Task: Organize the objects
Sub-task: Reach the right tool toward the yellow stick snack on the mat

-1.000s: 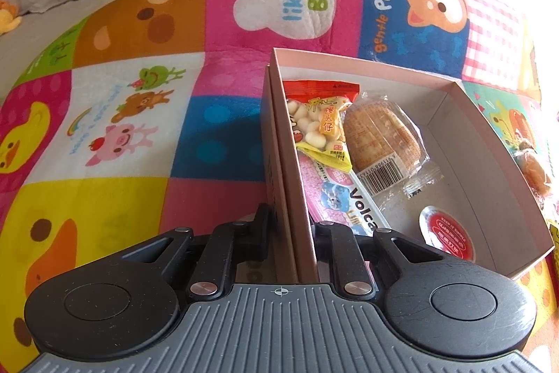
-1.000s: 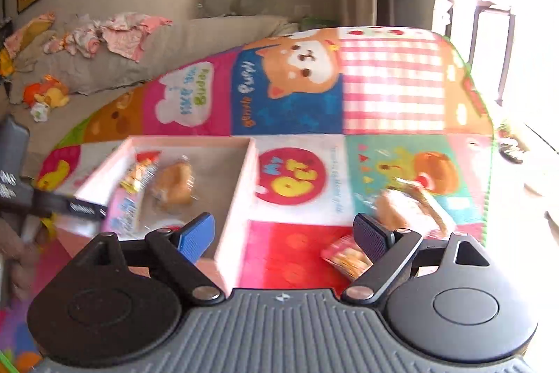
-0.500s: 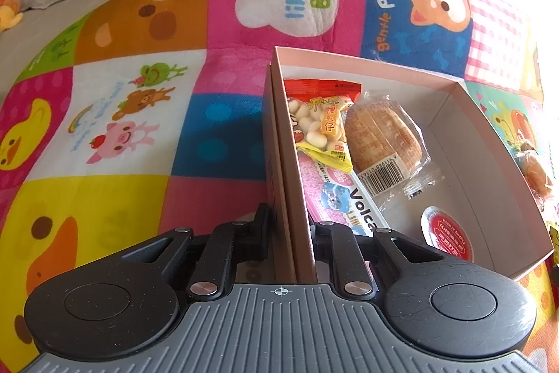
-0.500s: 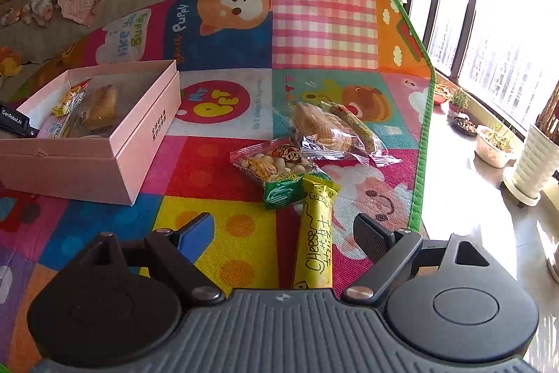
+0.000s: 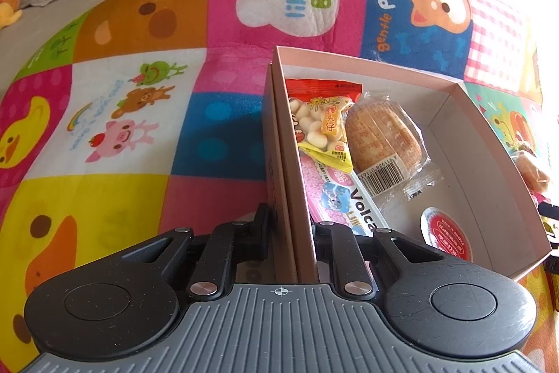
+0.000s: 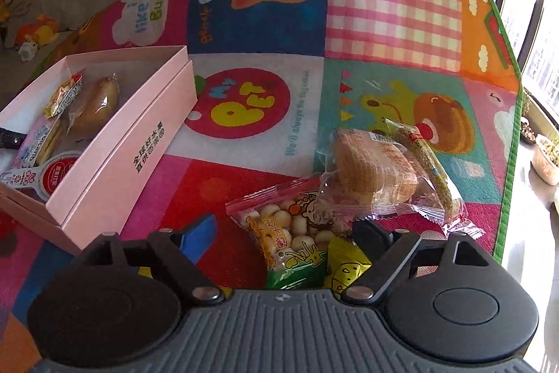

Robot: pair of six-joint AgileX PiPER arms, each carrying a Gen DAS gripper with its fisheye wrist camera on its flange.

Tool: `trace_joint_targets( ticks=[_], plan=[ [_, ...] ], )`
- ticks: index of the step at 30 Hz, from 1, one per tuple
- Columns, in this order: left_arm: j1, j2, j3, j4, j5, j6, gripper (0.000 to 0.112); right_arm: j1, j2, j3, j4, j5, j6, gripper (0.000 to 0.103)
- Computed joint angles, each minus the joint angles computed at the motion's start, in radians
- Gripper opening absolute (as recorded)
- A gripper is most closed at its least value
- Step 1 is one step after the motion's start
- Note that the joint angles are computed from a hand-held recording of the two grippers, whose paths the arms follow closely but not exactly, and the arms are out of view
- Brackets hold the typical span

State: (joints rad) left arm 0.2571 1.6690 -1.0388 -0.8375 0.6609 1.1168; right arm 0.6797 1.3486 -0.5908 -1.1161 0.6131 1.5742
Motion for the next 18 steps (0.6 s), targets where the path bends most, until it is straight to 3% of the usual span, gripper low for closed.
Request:
trace_joint_targets(
  ticks=[5, 11, 14, 17, 18],
  plan=[
    [0.004, -0.002, 0.008, -0.018, -0.002, 0.02, 0.018, 0.15, -0.05, 0.0, 0.078, 0.091, -0.001, 0.061],
    [0.006, -0.001, 0.006, -0.017, 0.002, 0.02, 0.018, 0.382, -0.133, 0.063, 0.149, 0.174, 0.165, 0.059],
    [0.005, -0.001, 0.003, -0.014, 0.003, 0.017, 0.018, 0.506, -0.159, 0.066, 0.141, 0.31, 0.263, 0.059],
    [0.006, -0.001, 0.003, -0.015, 0.005, 0.016, 0.018, 0.535, -0.174, 0.048, 0.131, 0.456, 0.275, 0.07],
    [0.008, 0.0, 0.001, -0.017, 0.008, 0.016, 0.018, 0.51, -0.187, 0.047, 0.138, 0.464, 0.254, 0.081]
  ],
)
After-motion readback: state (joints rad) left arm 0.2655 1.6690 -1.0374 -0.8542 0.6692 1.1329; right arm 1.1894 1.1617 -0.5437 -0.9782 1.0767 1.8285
